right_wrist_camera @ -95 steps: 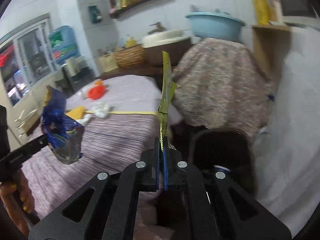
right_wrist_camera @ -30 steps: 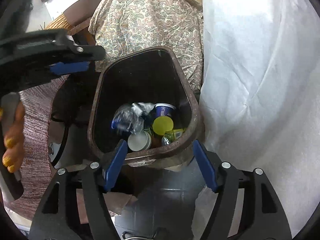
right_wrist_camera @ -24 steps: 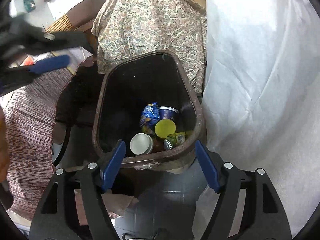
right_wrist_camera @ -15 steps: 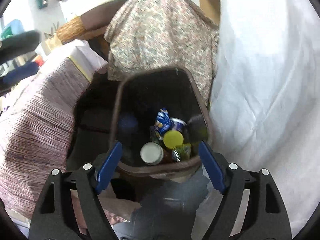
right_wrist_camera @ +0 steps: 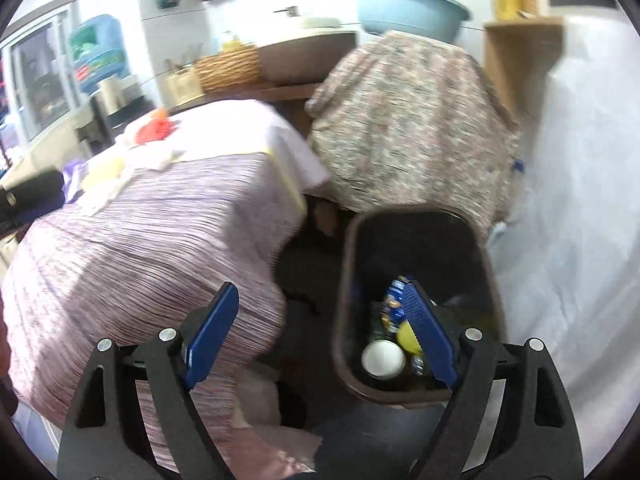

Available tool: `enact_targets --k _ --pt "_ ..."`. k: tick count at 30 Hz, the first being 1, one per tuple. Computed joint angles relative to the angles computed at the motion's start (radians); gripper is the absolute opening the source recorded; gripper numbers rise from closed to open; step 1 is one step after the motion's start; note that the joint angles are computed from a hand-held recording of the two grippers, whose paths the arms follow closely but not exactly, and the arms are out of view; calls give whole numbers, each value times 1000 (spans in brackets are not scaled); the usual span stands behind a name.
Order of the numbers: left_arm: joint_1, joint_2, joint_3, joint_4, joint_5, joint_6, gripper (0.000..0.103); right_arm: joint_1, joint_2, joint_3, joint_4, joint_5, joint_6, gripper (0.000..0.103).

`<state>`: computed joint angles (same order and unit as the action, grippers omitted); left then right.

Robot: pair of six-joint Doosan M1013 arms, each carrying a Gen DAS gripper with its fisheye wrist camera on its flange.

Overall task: Collect trash
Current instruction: 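Move both open grippers back toward the white tissues on the table, then grasp the white tissue with the left gripper while the right gripper grasps another tissue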

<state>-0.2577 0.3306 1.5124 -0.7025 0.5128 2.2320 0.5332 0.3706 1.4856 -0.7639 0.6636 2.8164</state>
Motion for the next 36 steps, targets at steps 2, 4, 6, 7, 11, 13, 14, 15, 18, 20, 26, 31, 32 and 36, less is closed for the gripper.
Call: enact_targets --k 2,4,6,7,11,13,14,15,18,20,26,31,32,36 --pt "16 1 2 64 -8 -71 84 4 17 -35 19 -4 -55 83" --pt "33 3 4 104 -14 -111 84 9 29 -61 32 -10 -94 83" --pt "44 5 2 165 -26 -158 84 12 44 -90 47 -16 -138 83" --pt "51 9 -2 204 -30 -178 84 13 50 -102 57 -19 -158 83" --pt "63 40 -50 339 -24 -260 83 16 70 -140 103 -36 -223 83" --pt "69 60 -80 354 -7 -253 79 17 79 -157 125 -41 -249 83" --pt "70 76 -103 381 8 -266 75 17 81 -161 131 -44 -256 83" --pt "69 86 -116 411 16 -284 74 16 84 -166 139 -46 -265 83" --pt "68 117 -156 460 42 -317 70 16 91 -184 157 -44 -292 83" --pt "70 144 -194 469 78 -329 67 16 94 -194 161 -42 -307 83" --pt "62 192 -264 550 146 -386 63 16 103 -213 180 -34 -346 83" --pt "60 214 -297 571 186 -425 45 18 116 -232 202 -29 -380 83" --pt "60 214 -298 577 185 -435 38 19 118 -235 202 -29 -384 83" --pt "63 214 -299 559 187 -441 20 21 126 -249 209 -25 -399 83"
